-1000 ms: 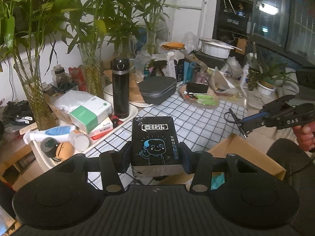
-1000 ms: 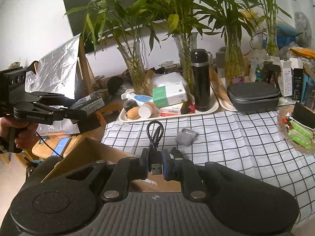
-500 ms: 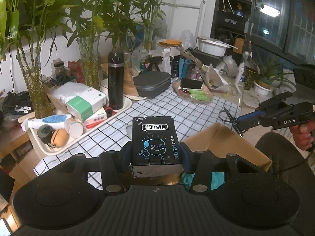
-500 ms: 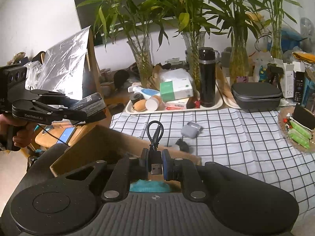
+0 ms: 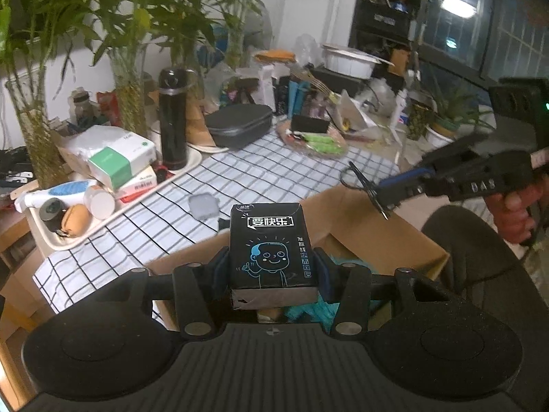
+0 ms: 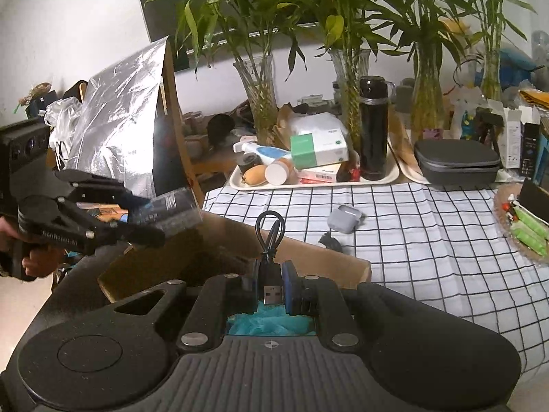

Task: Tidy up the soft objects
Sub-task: 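Open left tool to drop the card box while right tool releases the cable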

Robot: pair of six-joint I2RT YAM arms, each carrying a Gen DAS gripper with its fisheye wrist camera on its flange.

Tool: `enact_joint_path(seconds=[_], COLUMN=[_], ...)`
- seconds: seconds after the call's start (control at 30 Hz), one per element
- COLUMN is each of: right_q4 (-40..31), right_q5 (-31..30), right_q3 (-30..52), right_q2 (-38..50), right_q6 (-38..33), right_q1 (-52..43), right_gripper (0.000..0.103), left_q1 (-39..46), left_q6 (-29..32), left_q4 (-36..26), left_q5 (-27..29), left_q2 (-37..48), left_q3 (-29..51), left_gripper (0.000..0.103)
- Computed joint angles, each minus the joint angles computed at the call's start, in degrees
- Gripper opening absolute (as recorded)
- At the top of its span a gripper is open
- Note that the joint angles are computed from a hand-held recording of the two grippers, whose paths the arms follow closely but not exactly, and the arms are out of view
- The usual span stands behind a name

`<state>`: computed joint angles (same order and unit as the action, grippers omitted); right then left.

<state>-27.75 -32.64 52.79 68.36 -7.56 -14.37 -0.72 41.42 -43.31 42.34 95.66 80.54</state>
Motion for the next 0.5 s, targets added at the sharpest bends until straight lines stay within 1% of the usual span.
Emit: enact_joint_path(seconds=[0.07, 0.17, 0.2, 0.23, 0.27, 0.5], right_q4=[-0.2, -0.5, -0.7, -0.7, -0.8, -0.2], right_q5=[0.1, -0.1, -0.1, -0.1, -0.2, 0.0], right_q3=[0.1, -0.1, -0.3, -0.4, -0.6, -1.7], right_q2=[0.0, -0.1, -0.3, -0.2, -0.3, -0.8], right_q6=[0.0, -0.1, -0.2, -0.2, -0.2, -0.1], right_q1=[0.0, -0.1, -0.3, -0.4, -0.5, -0.4], right_gripper=[0.016, 0.016, 0.016, 0.016, 0.016, 0.016], left_q1=[-0.4, -1.1, -1.4, -1.5, -1.5, -0.9], left_q6=[1.0, 1.3, 1.2, 1.0, 0.6, 1.1], left_q4=[0.8, 3.6, 4.4, 4.9, 5.7, 5.4], left_q5=[-0.8, -3.7, -4.8, -5.5, -5.7, -6.0], left_q2=[-1.0, -2.9, -3.4, -3.7, -4.2, -4.6], left_q3=[-1.5, -4.1, -4.9, -5.2, -5.9, -6.1], left_gripper=[0.049, 0.050, 0.054, 0.064, 0.066, 0.067])
